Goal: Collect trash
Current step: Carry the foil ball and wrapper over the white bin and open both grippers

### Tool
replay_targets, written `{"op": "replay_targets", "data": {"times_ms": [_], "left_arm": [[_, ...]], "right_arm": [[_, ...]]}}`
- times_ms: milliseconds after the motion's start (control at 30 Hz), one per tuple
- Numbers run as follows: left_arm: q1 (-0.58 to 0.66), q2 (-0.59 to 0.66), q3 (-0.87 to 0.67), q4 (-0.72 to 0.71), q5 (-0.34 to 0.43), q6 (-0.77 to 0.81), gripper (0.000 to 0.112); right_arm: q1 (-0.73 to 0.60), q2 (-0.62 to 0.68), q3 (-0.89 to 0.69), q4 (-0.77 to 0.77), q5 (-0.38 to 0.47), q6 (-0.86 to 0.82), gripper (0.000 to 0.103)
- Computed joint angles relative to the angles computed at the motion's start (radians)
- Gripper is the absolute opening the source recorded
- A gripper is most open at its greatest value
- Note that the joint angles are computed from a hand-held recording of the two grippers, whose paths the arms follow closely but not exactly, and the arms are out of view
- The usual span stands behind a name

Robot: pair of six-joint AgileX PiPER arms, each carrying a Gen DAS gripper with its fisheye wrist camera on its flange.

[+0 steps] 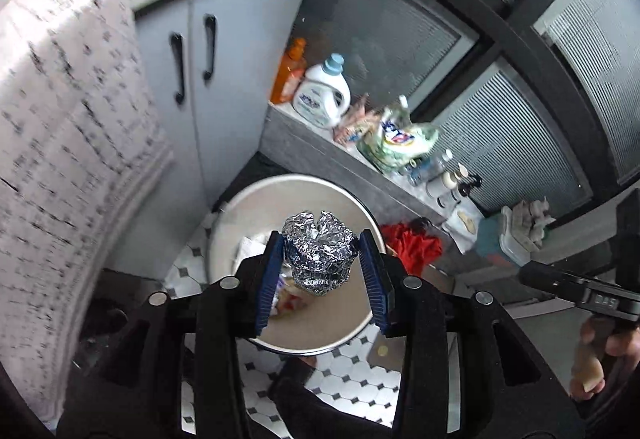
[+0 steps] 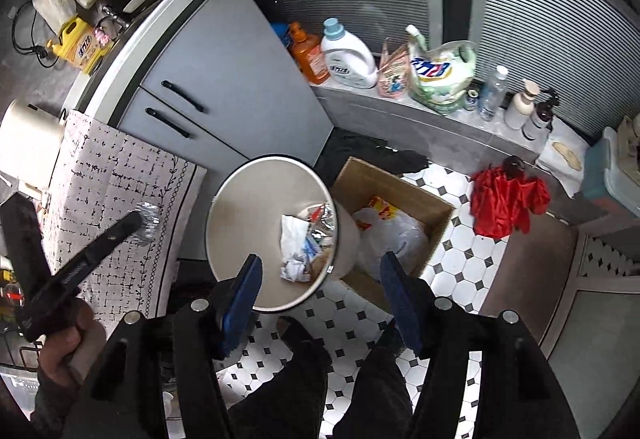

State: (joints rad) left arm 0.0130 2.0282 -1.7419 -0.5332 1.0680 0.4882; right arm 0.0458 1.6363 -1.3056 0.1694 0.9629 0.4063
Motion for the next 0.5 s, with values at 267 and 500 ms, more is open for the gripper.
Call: {"op": "replay_targets", "data": {"times_ms": [267,500], "left_arm": [[-0.011,-0.053,0.115,-0.06,-0.073,-0.03,0.089],[0.032,-0.152,0.143,-0.003,-0.072,-0.088,0.094]], "right_arm": [[-0.054,-0.078,0.066,0.031,0.009,-0.09,0.066],[-0.032,-0.054,0.007,0.083,-0.005,-0.157,0.074]]}}
